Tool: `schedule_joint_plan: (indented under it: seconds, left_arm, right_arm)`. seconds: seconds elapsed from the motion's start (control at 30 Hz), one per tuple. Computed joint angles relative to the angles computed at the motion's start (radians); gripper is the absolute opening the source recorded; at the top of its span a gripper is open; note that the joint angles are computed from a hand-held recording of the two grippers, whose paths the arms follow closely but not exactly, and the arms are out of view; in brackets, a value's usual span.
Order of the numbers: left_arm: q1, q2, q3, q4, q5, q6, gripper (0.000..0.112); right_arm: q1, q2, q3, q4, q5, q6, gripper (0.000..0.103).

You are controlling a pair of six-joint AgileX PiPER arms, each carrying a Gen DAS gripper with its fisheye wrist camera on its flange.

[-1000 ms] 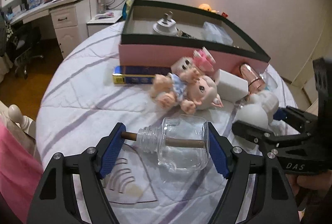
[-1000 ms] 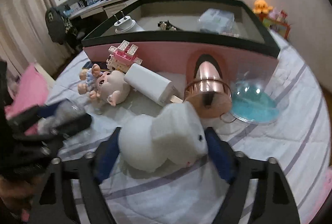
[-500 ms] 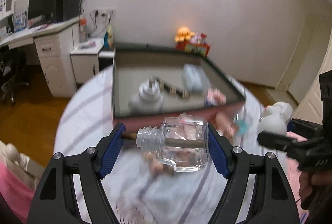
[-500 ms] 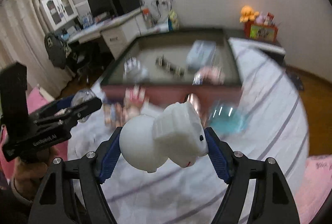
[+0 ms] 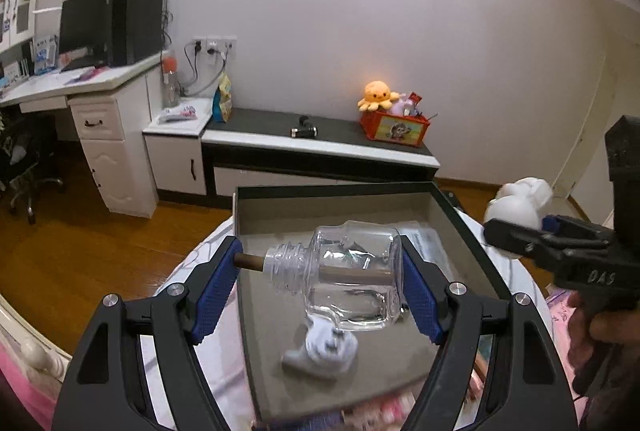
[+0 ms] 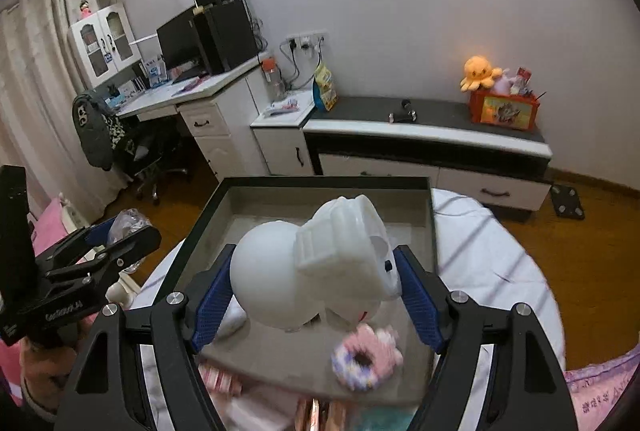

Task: Organize rigid objects
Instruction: 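Carry the bottle and bunny into the pink box and open both tools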

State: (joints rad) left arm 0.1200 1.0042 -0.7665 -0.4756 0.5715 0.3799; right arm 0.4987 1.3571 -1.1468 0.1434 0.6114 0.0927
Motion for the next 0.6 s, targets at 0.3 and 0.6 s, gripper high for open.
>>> schedule_joint_plan:
  seconds: [0.3,0.6]
  left_arm:
    - [-0.083,0.249,-0.09,0.12,-0.064,-0.14,0.077]
    - [-0.114,0.331,-0.122,0.31,-0.066,-0.336,0.101]
  right_arm:
    - [-0.016,0.223,-0.133,0.068,0.02,-0.047,0.078]
    - [-0.07,0.326,-0.171,0.17,0.048,-0.142,0.081]
